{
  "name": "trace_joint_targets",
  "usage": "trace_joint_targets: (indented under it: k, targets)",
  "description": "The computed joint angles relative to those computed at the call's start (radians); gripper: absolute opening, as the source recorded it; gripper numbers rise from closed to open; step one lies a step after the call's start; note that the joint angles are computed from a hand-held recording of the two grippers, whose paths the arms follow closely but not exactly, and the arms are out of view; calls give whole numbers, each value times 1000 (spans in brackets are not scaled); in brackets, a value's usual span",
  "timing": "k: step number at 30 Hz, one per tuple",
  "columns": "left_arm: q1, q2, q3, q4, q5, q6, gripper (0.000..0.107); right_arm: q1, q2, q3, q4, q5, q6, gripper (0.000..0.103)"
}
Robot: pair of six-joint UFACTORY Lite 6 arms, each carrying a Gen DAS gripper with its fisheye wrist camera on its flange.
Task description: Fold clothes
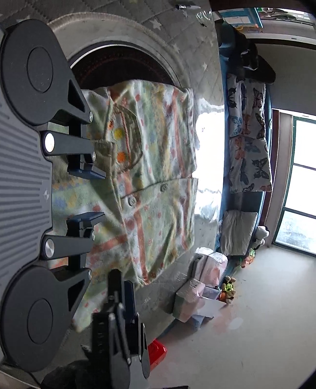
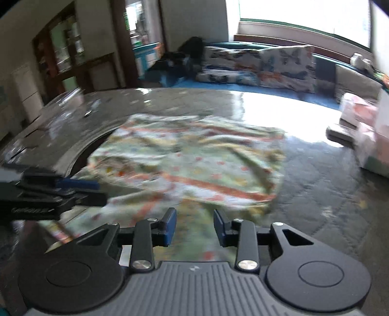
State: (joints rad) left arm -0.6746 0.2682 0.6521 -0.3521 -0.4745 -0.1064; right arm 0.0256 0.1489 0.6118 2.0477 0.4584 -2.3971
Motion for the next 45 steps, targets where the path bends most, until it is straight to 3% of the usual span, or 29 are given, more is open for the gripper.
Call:
trace_joint_targets:
  k: [12, 22, 29, 39, 41, 43, 45]
  targets:
    - [-76, -162, -175, -102, 1, 96, 37, 116, -168, -195, 93, -57, -164, 44]
    - [-226, -519, -437, -504, 25, 632, 39, -32, -361, -290, -201, -53, 14, 48]
    - [-424, -371, -430, -520, -145, 652, 44, -101, -431, -349, -298, -53, 52, 49]
    - [-500, -173, -353, -389, -350, 621, 44, -136, -503, -389, -392, -55, 110, 50]
    - [-487, -164, -351, -323, -365, 595, 40, -141, -509, -393, -407, -53, 109, 50]
    - [-470, -155, -342, -277, -367, 572, 20, -148, -518, -397, -427, -48, 111, 54]
    - [-429, -166, -337, -218, -346, 519, 12, -159, -528, -400, -454, -41, 115, 54]
